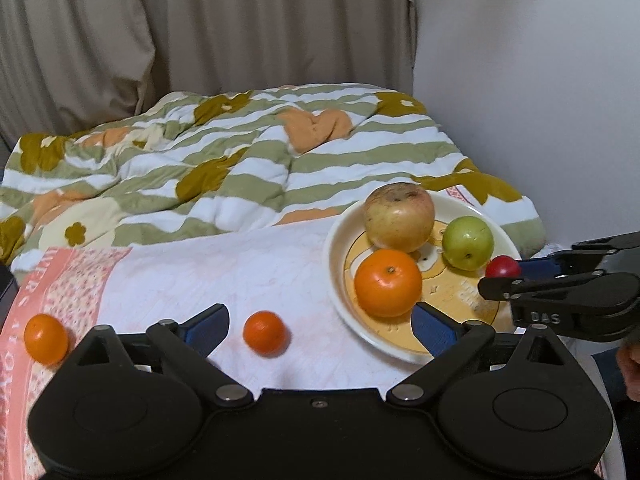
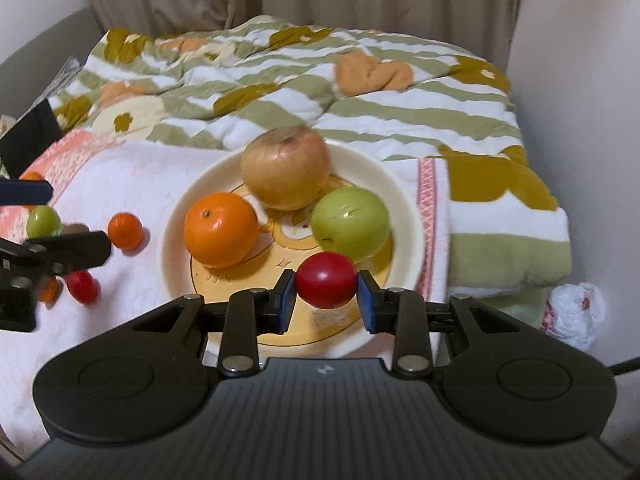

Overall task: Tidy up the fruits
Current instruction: 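Open the left tool to drop the orange while the right tool releases the tomato, then withdraw both tools from the bowl back over the remaining fruit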

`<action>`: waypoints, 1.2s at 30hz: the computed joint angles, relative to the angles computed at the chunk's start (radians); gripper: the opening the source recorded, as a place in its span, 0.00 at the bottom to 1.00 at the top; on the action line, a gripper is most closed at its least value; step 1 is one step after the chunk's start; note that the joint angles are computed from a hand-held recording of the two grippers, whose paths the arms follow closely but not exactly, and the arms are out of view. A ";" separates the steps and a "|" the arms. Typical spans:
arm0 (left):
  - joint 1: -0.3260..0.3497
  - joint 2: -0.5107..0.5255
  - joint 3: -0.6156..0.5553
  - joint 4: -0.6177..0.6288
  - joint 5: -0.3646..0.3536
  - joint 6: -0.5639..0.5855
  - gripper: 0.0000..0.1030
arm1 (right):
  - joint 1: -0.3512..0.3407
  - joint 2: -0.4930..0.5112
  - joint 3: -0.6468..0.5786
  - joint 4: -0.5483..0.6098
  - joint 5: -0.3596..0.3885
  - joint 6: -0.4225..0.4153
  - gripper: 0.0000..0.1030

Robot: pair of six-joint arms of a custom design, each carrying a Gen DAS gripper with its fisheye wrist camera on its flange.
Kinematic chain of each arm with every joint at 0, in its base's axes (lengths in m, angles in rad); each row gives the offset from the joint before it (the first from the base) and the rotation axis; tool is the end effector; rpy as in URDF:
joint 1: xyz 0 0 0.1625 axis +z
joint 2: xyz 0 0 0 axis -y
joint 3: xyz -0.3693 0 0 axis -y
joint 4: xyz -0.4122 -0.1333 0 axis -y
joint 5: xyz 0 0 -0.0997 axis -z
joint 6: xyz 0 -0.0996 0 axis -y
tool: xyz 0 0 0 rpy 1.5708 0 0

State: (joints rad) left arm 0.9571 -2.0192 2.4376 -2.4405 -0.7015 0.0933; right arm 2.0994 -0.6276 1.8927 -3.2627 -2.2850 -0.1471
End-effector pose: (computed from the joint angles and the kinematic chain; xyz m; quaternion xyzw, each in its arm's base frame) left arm -0.0213 -0.3939 0.3135 0.2176 0.8620 -0.3017 0.3444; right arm 0.3336 -0.4362 -0.0410 0.2337 -0.8884 0.2596 0.2978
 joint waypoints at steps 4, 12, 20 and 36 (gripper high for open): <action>0.000 -0.031 0.010 0.022 0.011 -0.021 0.97 | -0.013 0.023 -0.011 -0.014 0.013 -0.036 0.47; -0.013 -0.095 0.025 0.082 0.019 -0.074 0.97 | -0.005 0.039 -0.012 -0.051 0.000 -0.072 0.87; -0.100 -0.237 0.058 0.244 0.077 -0.190 0.97 | 0.039 -0.006 0.039 -0.077 -0.016 -0.068 0.96; -0.398 -0.675 -0.038 1.256 0.302 -0.836 0.97 | 0.195 -0.102 0.110 0.004 -0.072 0.042 1.00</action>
